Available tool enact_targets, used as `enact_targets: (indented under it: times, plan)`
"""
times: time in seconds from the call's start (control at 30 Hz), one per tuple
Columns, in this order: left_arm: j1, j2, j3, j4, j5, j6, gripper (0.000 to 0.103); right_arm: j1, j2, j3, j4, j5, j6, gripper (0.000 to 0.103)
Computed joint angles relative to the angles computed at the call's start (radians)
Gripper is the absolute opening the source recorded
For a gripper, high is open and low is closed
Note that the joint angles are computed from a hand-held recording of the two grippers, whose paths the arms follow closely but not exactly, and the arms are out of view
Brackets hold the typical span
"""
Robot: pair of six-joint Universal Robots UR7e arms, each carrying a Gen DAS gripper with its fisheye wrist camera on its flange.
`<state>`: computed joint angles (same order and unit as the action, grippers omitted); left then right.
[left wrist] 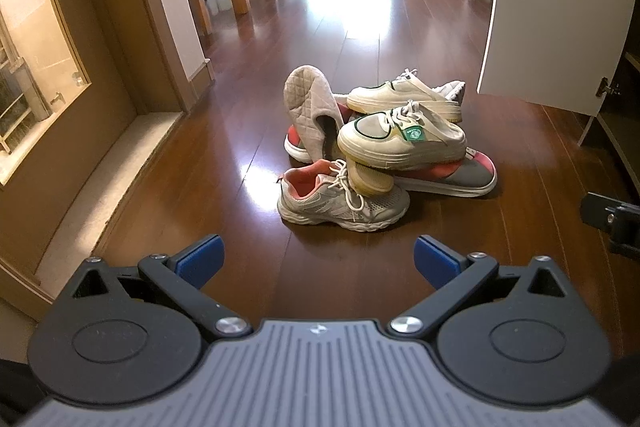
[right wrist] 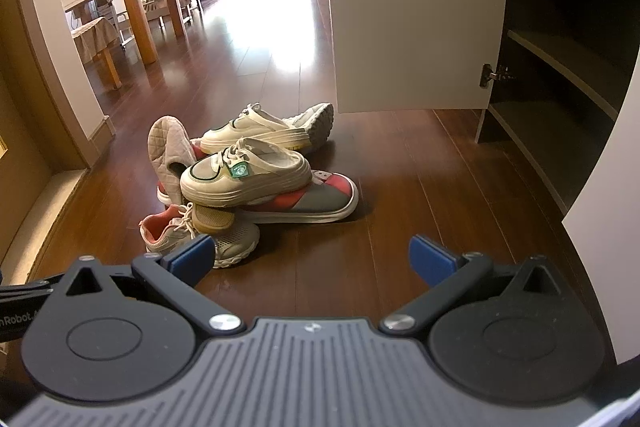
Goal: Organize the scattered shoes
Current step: 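Reach the right gripper to the white green-tagged sneaker and grasp it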
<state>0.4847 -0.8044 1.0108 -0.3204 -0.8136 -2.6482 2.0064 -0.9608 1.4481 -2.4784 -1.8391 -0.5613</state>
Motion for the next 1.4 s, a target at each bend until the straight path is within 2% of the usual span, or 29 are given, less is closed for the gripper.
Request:
enact_targets:
  times: [0.2, 0.3, 0.33, 0.4, 0.53, 0.67, 0.77, 0.9, 1.07, 1.17, 1.33, 1.4]
  plan:
    - [-0.020, 0.015, -0.037, 0.062, 0.004, -0.031, 0.102, 0.017, -0.032, 0.015, -0.034, 0.051, -0.020, 0.102]
    - [-0.049, 0.055, -0.128, 0.222, -0.002, -0.097, 0.102, 0.030, -0.073, -0.011, -0.044, 0.166, 0.008, 0.102]
    - [-0.051, 0.059, -0.140, 0.238, -0.004, -0.103, 0.102, 0.029, -0.085, -0.021, -0.052, 0.224, 0.008, 0.103]
    - [-0.069, 0.063, -0.177, 0.312, -0.005, -0.141, 0.102, 0.029, -0.094, -0.037, -0.089, 0.299, -0.025, 0.103]
    - [-0.083, 0.067, -0.232, 0.396, -0.026, -0.148, 0.102, 0.028, -0.052, -0.143, -0.051, 0.311, -0.107, 0.103]
    - [-0.086, 0.063, -0.266, 0.466, -0.037, -0.109, 0.102, 0.011, 0.027, -0.293, 0.085, 0.340, -0.081, 0.102]
    - [-0.077, 0.024, -0.247, 0.439, -0.026, -0.043, 0.102, 0.000, 0.090, -0.385, 0.139, 0.354, -0.072, 0.102]
    - [-0.054, -0.053, -0.181, 0.340, 0.011, 0.082, 0.102, -0.013, 0.176, -0.480, 0.167, 0.322, -0.103, 0.102]
    - [-0.002, -0.159, -0.064, 0.128, 0.071, 0.301, 0.102, -0.032, 0.229, -0.484, 0.202, 0.279, -0.103, 0.102]
    - [0.032, -0.219, 0.000, -0.007, 0.084, 0.429, 0.102, -0.046, 0.277, -0.515, 0.293, 0.274, -0.092, 0.101]
    - [0.102, -0.228, 0.014, -0.002, 0.096, 0.523, 0.102, -0.060, 0.390, -0.574, 0.415, 0.238, -0.119, 0.098]
    - [0.132, -0.249, 0.042, -0.047, 0.113, 0.563, 0.102, -0.063, 0.439, -0.592, 0.439, 0.230, -0.144, 0.092]
